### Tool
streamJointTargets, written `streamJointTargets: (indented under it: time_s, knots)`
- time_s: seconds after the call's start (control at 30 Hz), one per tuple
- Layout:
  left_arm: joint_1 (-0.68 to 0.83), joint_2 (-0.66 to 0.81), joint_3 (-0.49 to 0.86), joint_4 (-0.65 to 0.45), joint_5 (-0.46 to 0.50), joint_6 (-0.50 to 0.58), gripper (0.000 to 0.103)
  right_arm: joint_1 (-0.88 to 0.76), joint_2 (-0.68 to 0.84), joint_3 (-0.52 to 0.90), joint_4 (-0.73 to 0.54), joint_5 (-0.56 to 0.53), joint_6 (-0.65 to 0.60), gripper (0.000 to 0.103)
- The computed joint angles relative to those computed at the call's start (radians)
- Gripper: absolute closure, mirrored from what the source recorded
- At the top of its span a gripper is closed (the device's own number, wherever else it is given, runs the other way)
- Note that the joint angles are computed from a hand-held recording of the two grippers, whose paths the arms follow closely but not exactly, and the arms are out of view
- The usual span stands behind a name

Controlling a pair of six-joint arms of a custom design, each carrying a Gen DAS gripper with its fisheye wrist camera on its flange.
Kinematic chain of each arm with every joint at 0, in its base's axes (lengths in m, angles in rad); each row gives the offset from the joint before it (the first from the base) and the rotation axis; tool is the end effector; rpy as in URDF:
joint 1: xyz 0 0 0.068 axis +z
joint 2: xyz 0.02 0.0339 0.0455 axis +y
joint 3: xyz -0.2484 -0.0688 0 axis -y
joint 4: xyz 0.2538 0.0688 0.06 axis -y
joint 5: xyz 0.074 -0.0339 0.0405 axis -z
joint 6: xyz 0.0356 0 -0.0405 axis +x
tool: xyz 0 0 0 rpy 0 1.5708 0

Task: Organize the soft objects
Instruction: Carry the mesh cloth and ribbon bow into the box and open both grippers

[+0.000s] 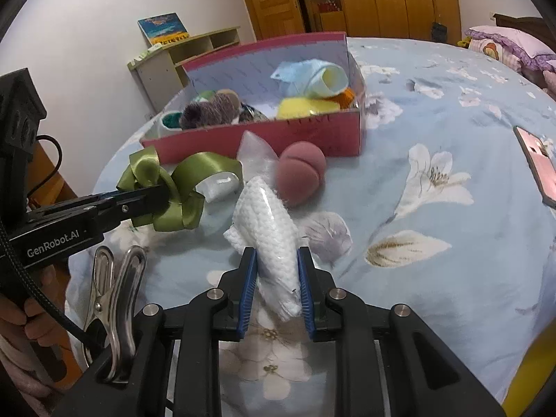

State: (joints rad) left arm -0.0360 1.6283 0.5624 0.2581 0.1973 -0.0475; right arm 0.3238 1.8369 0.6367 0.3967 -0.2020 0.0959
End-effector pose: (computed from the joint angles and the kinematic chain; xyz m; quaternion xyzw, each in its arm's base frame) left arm 0.2844 -0.0172 0.0897 0.0314 0.9238 -0.1068 0.3664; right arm 0.2904 0.1050 0.0599 -0.1424 0.9123 0.1690 0.3448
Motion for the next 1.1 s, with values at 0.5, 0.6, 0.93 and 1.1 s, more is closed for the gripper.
streamJointTargets:
  time_s: [0.5,0.6,0.93,1.1]
  knots:
    - [0.056,-0.149,0.025,-0.065,0.005,0.041,0.094,0.08,-0.14,0.041,-0.112,0.075,0.001,0.079]
    - [0.064,-0.155,0.05,-0.077,0.004,0.047,0.094,0.084,-0.144,0.07,-0.138,0.078,-0.003,0.079]
    - [0.101,-0.078,0.207,-0.157,0.016,0.037,0.093,0.079,-0.105,0.221,-0.204,0.079,-0.027,0.079]
    - [0.101,0.006,0.303,-0.167,-0.003,0.041,0.094,0.078,-0.054,0.311,-0.222,0.072,-0.035,0.079]
